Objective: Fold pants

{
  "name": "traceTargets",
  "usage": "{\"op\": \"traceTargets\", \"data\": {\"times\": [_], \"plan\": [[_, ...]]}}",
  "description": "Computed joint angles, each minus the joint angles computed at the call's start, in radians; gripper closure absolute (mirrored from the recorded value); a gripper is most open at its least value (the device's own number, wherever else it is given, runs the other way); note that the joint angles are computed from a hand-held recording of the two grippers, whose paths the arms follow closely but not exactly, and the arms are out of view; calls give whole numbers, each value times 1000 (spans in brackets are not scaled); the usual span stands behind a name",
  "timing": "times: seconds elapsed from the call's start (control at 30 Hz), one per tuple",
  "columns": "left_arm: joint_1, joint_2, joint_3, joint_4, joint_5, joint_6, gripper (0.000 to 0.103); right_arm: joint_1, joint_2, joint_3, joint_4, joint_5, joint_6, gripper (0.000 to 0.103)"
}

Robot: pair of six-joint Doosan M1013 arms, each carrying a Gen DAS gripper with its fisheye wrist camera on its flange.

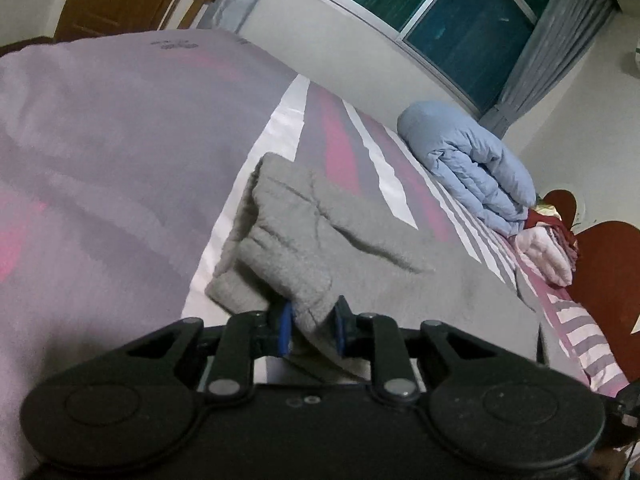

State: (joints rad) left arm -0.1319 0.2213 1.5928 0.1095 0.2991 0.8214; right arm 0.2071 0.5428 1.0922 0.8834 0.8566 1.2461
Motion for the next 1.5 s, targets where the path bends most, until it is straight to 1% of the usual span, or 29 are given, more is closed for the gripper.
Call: {"op": "traceTargets", "data": {"times": [0.07,0.13,0.17,0.2,0.23,0.27,0.3,0.33,0.4,0.47,0.5,0.57,0.6,0.7,0.77,0.8,0.83,0.87,0.97,1.07,1.13,1.2,1.23,1.27,1.3,1.33,1.37,1.43,1.5], "plan": [[-3,-4,0,31,-6,-25,91,-1,-7,-1,14,0,-12,91],[1,5,-34,5,72,18,91,0,-19,12,27,-13,-37,91],[-2,6,-38,19,95,3,89,4,-12,-3,-30,14,9,91],[-5,2,-35,39,102,-19,89,19,14,-60,-70,51,72,91],[-14,-3,-38,89,115,-74,88,11,21,-75,-61,78,82,91],[-30,-13,-35,177,135,-170,88,6,16,-77,-54,73,84,87],[-49,-21,-36,266,169,-258,88,2,-1,-64,-57,40,71,78],[-78,-29,-38,387,224,-361,85,-3,-19,-50,-65,7,47,74],[-135,-28,-54,575,333,-498,70,-9,-27,-60,-108,-26,47,70],[-185,-9,-84,695,413,-581,35,-7,-6,-112,-195,-42,116,67],[-204,3,-101,722,428,-597,33,-3,11,-149,-258,-43,177,59],[-232,35,-149,732,459,-592,37,7,64,-253,-385,6,309,42],[-241,52,-173,718,475,-566,37,12,92,-305,-435,32,348,42],[-266,113,-249,661,558,-459,35,31,192,-492,-575,178,408,42],[-274,145,-278,622,603,-426,27,52,262,-624,-684,282,405,42],[-277,148,-271,622,610,-443,27,57,276,-646,-721,317,394,47],[-278,144,-252,640,594,-485,24,52,271,-630,-706,316,369,62],[-277,135,-229,661,570,-526,21,42,255,-600,-681,310,365,100],[-272,110,-173,704,505,-628,19,6,121,-359,-595,133,310,100],[-283,108,-158,766,501,-676,19,-22,13,-169,-546,62,295,100],[-289,109,-153,793,505,-695,19,-32,-13,-106,-534,94,306,100],[-291,109,-151,802,503,-707,19,-48,-42,-46,-466,27,275,99],[-292,109,-149,808,500,-717,19,-50,-55,-30,-469,-19,277,98],[-293,111,-149,814,498,-724,19,-49,-64,-24,-483,-66,284,85],[-294,110,-147,819,497,-729,19,-48,-66,-27,-490,-96,285,58],[-294,111,-146,821,498,-730,18,-45,-59,-44,-506,-117,280,44],[-295,111,-146,822,499,-730,18,-37,-43,-79,-549,-123,284,35],[-292,109,-144,818,492,-730,18,-27,-4,-152,-591,-105,247,35],[-291,109,-143,818,487,-734,18,-8,54,-254,-688,-32,225,39]]}}
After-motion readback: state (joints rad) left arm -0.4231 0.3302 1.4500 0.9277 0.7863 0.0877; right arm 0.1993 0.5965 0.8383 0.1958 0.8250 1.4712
